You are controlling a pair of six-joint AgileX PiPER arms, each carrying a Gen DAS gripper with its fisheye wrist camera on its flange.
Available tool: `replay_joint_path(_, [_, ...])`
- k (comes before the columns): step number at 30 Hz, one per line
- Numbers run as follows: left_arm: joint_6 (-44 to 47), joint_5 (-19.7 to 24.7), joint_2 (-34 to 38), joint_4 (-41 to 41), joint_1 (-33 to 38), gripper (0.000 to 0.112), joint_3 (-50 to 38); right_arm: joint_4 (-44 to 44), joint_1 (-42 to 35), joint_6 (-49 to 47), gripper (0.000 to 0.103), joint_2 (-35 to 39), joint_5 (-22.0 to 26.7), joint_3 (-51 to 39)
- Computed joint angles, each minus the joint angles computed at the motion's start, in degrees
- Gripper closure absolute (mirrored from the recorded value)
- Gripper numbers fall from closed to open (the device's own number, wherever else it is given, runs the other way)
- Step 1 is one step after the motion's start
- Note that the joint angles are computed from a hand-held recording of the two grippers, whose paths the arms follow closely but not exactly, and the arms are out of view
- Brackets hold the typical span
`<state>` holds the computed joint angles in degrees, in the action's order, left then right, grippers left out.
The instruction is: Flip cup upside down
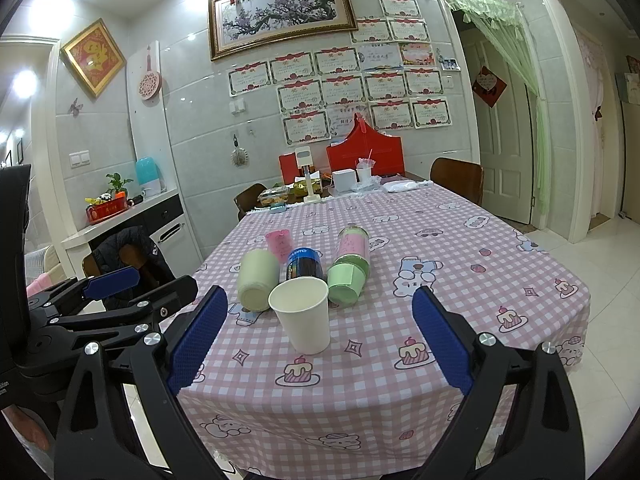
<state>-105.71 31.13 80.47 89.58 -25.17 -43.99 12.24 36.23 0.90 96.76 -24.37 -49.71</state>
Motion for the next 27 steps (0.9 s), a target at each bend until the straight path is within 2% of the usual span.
replay_joint_path(27, [0.6, -2.0, -0.1, 0.4, 2.4, 0.03, 1.1, 1.6, 0.5, -1.3, 0.013, 0.4, -0.3, 0.3])
